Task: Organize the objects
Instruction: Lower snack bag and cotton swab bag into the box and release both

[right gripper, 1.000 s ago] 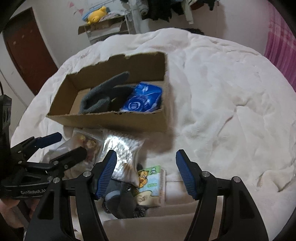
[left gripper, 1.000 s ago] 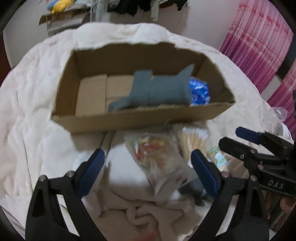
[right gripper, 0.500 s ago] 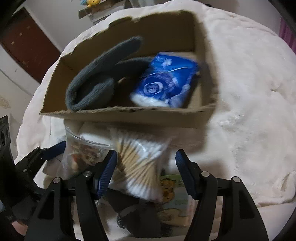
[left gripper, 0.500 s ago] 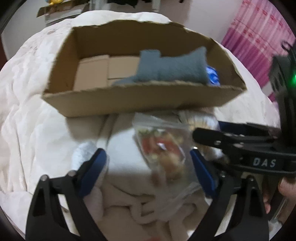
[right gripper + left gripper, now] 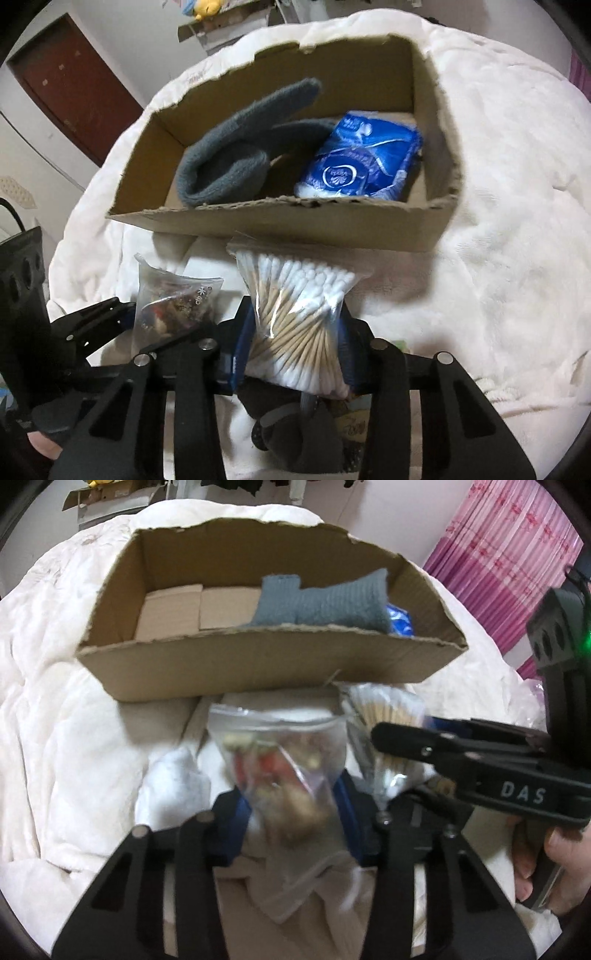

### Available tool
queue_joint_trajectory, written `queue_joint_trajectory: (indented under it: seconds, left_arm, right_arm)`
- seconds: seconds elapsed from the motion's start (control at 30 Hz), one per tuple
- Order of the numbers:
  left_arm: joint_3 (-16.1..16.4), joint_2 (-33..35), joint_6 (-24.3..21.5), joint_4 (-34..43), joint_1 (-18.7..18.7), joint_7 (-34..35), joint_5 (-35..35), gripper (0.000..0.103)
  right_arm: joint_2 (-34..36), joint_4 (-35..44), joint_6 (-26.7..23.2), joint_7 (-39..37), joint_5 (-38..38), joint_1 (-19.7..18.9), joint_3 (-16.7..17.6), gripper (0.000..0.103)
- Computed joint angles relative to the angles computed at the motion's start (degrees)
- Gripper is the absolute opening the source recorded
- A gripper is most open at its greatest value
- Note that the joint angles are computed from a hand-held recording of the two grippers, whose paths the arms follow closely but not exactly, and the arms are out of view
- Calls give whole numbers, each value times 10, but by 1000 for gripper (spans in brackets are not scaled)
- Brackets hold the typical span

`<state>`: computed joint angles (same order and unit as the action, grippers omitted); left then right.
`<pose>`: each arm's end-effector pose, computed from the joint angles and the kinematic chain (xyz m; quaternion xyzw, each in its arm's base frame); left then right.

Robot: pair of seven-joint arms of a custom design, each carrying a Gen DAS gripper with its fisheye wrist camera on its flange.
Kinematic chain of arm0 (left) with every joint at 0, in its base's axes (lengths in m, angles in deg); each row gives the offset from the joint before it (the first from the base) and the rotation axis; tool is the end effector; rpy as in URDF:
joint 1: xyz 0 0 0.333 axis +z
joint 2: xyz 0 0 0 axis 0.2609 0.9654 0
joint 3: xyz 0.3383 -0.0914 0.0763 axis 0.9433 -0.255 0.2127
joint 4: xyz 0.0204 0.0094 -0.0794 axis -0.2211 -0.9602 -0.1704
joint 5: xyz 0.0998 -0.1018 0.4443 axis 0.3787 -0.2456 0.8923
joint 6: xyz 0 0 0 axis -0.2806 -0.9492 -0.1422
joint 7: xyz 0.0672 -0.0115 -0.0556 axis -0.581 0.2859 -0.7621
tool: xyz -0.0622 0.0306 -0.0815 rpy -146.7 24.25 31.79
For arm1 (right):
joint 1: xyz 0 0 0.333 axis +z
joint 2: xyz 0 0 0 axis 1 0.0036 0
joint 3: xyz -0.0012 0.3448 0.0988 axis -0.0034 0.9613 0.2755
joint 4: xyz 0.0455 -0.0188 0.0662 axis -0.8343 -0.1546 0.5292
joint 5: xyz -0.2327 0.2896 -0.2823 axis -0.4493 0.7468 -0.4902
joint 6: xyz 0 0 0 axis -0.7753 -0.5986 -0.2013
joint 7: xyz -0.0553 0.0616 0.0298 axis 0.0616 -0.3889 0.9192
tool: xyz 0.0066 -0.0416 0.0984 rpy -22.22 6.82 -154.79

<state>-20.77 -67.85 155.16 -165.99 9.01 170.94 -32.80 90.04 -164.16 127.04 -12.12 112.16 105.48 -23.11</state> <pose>0.6596 -0.1940 0.4146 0.4503 -0.8456 0.2865 0.0082 0.6706 0.2577 0.4032 -0.6073 0.6740 0.0097 0.4204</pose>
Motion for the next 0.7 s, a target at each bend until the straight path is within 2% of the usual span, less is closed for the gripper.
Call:
queue_joint_trajectory:
  seconds: [0.2,0.43,0.53,0.7]
  left_arm:
    - [-2,-47,15,-32,4,42,-44,39]
    - [15,-103,6,-57,9,90,-97,39]
    - [27,-121,3,-59,16,109,-120,39]
    - [43,-144,4,-59,26,135,-157,39]
  right_arm:
    - [-52,-49,56,-113,137,-9,23,41]
    - [-97,-72,90,-241,275,21,2,41]
    - [-101,-67,106,-252,284,38,-7,41]
    - [-130,-76,100,-278,301,47,-19,41]
